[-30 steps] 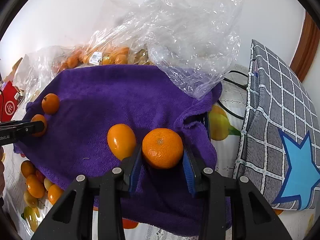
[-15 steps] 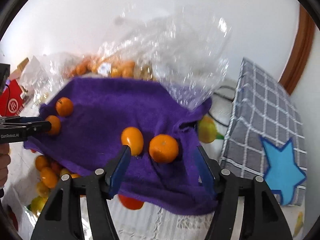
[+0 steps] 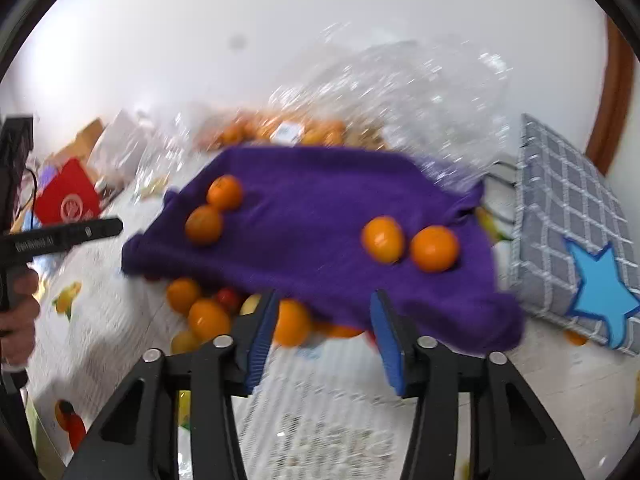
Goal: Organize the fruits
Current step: 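Grasp an orange from the row with the right gripper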
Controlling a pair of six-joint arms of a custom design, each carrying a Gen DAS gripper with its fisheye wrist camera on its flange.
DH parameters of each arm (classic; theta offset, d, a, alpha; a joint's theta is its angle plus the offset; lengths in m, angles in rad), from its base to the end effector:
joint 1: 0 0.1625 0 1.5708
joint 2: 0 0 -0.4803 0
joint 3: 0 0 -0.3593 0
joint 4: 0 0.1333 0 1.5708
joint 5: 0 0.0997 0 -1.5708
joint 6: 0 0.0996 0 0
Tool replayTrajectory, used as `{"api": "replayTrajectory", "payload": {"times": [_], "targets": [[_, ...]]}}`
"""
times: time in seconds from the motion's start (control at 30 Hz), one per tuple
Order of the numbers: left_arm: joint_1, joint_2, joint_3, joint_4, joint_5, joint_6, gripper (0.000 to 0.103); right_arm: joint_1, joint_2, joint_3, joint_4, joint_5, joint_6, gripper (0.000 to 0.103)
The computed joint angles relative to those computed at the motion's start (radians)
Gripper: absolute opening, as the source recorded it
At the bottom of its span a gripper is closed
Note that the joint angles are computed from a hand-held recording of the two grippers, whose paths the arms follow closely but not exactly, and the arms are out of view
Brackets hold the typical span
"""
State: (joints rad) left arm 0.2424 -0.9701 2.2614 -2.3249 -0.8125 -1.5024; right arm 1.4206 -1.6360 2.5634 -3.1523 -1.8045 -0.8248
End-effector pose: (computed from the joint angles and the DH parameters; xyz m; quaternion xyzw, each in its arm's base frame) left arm -0.3586 -0.2965 0.1002 0.0200 0.9008 -0.3144 0.2988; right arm 0.0608 -0.3352 0.3381 0.2759 -0.8999 0.2302 0.2470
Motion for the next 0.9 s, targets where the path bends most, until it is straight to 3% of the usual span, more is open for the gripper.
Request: {"api": "replayTrajectory", "payload": {"times": [0.2, 0.4, 0.47, 0.63, 0.9], "targets": [[-0.020, -0.028, 0.059, -0.014, -0.041, -0.032, 0.054, 0.006, 0.098, 0.056, -0.115, -0.055, -0.004, 0.039], [-0.015, -0.011, 0.096, -0.122, -0.057, 0.011, 0.054, 0.003, 0.151, 0.062, -0.154, -0.071, 0.022, 0.039], [-0.009, 0.001, 0.100, -0.158, -0.065, 0.034, 0.054, -0.005, 0.146, 0.063, -0.140, -0.047, 0.021, 0.034], [0.007, 0.046, 0.093, -0.256, -0.079, 0.109, 0.054, 0.005, 0.150, 0.075, -0.178, -0.067, 0.012, 0.034], [0.022, 0.144, 0.049, -0.399, -0.113, 0.251, 0.054, -0.035, 0.057, 0.080, -0.166, -0.060, -0.006, 0.034]]}}
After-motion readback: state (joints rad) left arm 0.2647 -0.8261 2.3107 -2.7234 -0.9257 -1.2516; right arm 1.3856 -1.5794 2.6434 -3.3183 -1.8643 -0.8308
